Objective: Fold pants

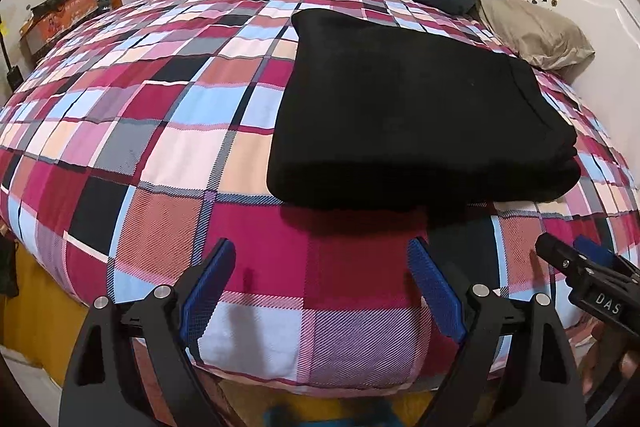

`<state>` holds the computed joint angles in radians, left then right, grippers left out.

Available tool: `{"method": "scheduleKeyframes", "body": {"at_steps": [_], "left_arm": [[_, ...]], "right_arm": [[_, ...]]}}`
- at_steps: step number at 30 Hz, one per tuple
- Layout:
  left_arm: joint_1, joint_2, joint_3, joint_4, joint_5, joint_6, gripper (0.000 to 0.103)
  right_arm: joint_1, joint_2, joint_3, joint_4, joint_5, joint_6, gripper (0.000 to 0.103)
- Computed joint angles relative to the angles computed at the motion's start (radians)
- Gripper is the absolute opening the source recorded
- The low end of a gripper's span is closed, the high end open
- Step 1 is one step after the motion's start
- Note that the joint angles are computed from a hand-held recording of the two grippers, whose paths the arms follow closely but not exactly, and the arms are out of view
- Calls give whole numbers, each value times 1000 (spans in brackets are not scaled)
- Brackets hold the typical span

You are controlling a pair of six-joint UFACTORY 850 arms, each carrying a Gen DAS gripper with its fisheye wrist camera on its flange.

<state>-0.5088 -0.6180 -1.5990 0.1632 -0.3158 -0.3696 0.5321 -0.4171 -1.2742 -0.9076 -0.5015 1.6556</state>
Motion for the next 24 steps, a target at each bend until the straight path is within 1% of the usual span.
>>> {"method": "scheduleKeyframes", "body": {"at_steps": [5,10,14,20,24], "left_arm": [[-8,-3,-2,43,-3,-36,86],[-4,-17,-17,-41,-24,29,86],[0,-29,-33,-70,-48,44,86],[-3,-24,-25,-39,-35,25,86],[-4,-21,-21,-45,-28,30,86]], "right_arm": [[-2,4,1,5,10,-2,93],[1,2,-3,7,4,-7,94],[-1,0,-4,11,7,-12,94],[0,-2,-5,13,7,-15,94],[-1,-4,-5,12,8,-18,94]]}}
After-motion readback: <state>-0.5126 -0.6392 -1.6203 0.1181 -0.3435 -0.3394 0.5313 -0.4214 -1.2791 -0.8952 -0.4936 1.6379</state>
